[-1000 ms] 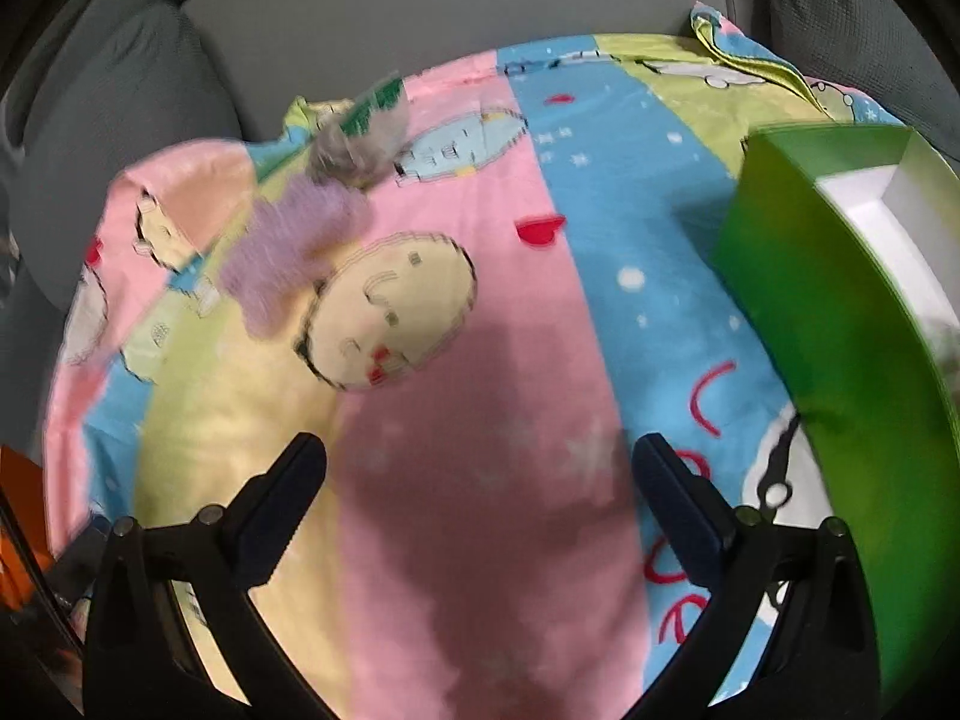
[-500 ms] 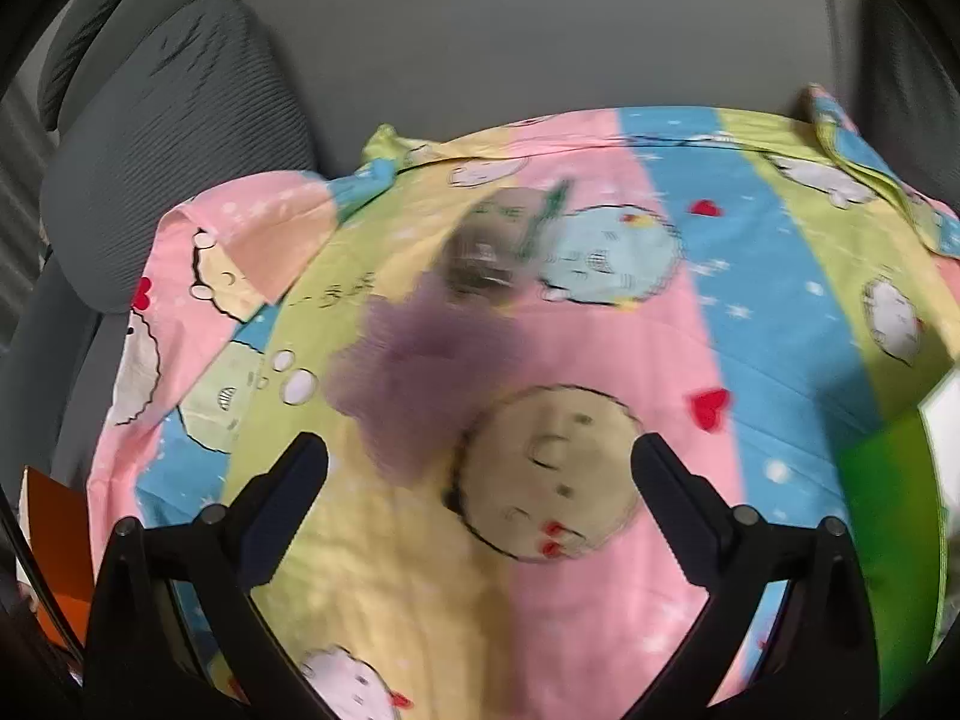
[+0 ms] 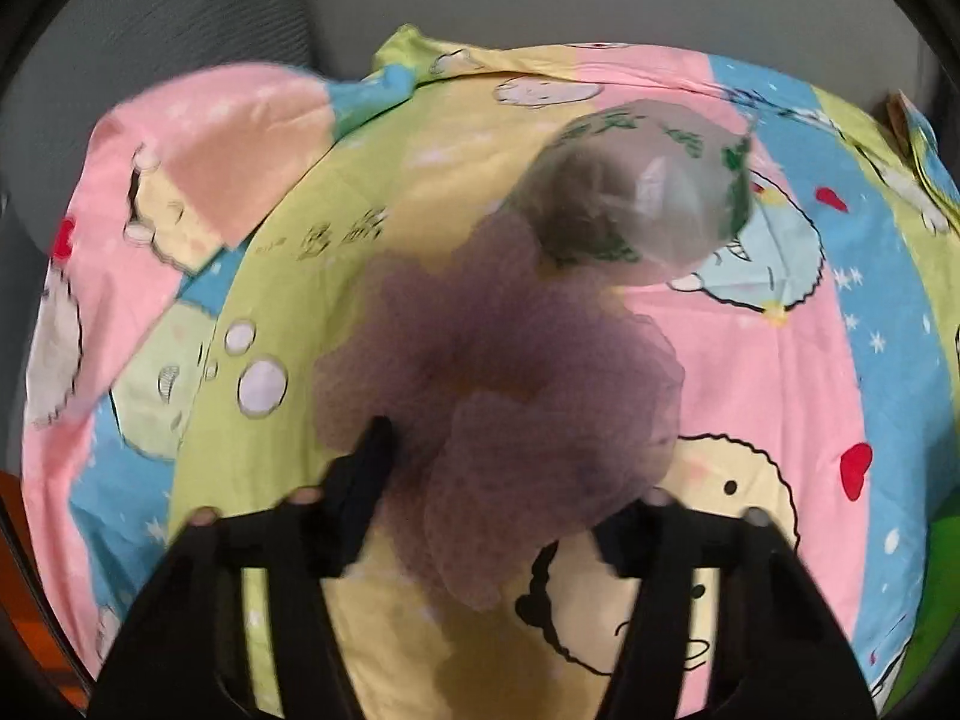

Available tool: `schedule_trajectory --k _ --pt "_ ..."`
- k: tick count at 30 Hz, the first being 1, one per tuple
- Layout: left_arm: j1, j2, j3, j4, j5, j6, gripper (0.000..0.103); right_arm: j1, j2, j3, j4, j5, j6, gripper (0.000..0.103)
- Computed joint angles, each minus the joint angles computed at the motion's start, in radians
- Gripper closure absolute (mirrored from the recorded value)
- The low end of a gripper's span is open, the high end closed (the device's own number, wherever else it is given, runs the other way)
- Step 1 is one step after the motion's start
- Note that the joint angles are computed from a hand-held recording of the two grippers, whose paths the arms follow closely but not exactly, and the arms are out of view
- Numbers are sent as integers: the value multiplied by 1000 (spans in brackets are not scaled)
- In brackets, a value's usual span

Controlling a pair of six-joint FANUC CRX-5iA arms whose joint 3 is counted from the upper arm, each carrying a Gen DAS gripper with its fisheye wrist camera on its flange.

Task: Organize objects
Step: 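Grasp the purple mesh bath puff with the right gripper and lift it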

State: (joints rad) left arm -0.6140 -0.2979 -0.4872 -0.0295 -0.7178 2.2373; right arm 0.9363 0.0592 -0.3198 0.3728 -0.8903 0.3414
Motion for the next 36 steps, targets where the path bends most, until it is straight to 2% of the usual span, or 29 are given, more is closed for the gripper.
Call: schedule_trajectory --k 3,6,11,15,19,21,26,29,32,36 --pt "5 -6 -3 4 0 3 20 11 -23 -12 -12 5 17 78" --pt "12 -14 -14 19 5 8 20 8 -79 -33 -102 37 54 85" --pt "15 -18 -25 41 19 -8 20 61 -214 -124 -136 31 27 86" --pt "5 -5 -20 52 15 -26 20 153 -359 -222 -94 -41 -64 85" --pt "12 3 -48 135 40 -99 20 251 -489 -303 -76 -128 -171 85" --pt "1 10 -39 119 37 -84 20 300 -547 -345 -69 -151 -230 85" --pt "-25 36 -15 85 15 -61 20 424 -662 -439 -10 -205 -395 83" --pt "-31 57 -18 120 22 -98 20 432 -725 -485 -17 -161 -428 83" --pt "-46 76 -8 119 21 -106 20 435 -722 -492 -15 -180 -440 81" --pt "-57 72 -21 133 61 -124 20 428 -740 -502 -4 -176 -439 58"
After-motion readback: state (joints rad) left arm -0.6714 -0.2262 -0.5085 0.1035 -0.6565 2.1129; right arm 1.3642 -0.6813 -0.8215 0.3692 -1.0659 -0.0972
